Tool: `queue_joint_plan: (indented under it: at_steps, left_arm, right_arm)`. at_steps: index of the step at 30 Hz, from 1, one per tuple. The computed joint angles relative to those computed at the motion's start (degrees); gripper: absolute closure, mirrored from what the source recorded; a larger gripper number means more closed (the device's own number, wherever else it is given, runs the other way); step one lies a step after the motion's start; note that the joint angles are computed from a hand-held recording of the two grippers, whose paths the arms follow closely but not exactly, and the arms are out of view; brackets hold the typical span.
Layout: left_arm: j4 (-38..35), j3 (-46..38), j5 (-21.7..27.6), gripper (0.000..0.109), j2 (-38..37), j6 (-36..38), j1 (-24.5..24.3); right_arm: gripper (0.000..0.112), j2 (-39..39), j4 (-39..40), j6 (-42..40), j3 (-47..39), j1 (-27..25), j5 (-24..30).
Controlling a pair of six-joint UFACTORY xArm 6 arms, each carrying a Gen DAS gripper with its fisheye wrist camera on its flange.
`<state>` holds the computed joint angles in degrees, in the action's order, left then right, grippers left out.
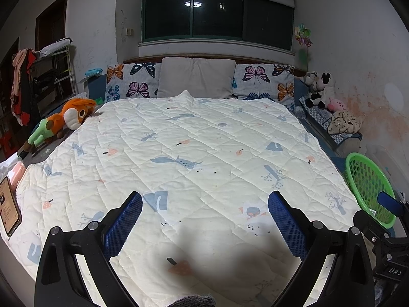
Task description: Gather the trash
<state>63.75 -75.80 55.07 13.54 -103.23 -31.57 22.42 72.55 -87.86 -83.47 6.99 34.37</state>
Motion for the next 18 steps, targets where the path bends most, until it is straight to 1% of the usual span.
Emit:
queue_joint_plan:
  at_steps: [18]
  left_arm:
    - [0.08, -0.05, -0.03, 0.013, 0.15, 0.14, -0.09]
  right_arm:
    - [0.014, 0.39, 0.16, -0.4, -0.11, -0.15, 0.28]
